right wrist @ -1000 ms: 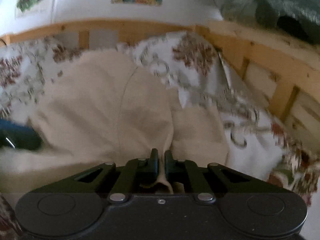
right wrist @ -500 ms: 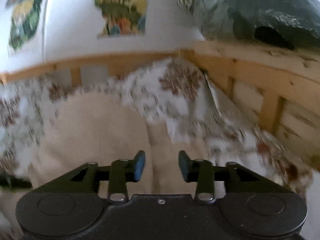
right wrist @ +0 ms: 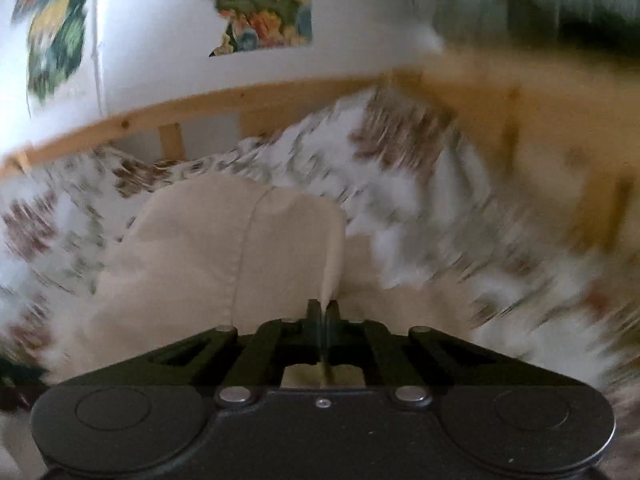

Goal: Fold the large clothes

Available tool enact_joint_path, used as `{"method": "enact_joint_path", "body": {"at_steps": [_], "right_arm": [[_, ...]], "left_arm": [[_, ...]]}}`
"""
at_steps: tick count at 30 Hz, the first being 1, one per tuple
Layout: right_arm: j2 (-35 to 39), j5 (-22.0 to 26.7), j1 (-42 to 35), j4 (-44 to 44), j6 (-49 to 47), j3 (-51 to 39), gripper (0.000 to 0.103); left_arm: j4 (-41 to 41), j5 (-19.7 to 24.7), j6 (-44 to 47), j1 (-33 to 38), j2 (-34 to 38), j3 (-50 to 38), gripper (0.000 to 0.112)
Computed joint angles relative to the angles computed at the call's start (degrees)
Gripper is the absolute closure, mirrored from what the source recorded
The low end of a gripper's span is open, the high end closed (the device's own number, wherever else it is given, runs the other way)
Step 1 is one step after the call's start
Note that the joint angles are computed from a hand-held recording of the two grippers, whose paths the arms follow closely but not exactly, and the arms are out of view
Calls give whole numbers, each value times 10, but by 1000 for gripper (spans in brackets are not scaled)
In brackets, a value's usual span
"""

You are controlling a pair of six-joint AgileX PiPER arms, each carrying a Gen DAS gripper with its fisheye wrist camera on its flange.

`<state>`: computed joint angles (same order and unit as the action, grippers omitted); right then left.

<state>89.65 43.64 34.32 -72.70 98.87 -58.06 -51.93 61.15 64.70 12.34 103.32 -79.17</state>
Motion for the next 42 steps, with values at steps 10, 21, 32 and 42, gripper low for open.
{"method": "enact_joint_path", "body": {"at_steps": [10, 21, 32, 42], "right_arm": [[-95, 25, 7, 59, 41, 57, 71], [-193, 51, 30, 224, -2, 106, 69], [-154, 143, 103, 145, 13, 85, 79], [-153, 55, 47, 214, -48, 86, 70]], "left_arm": [[17, -57, -17, -28, -23, 33, 37], [15, -57, -15, -28, -25, 35, 37], [20, -57, -16, -27, -26, 35, 37], [18, -60, -17, -27, -28, 37, 37]]}}
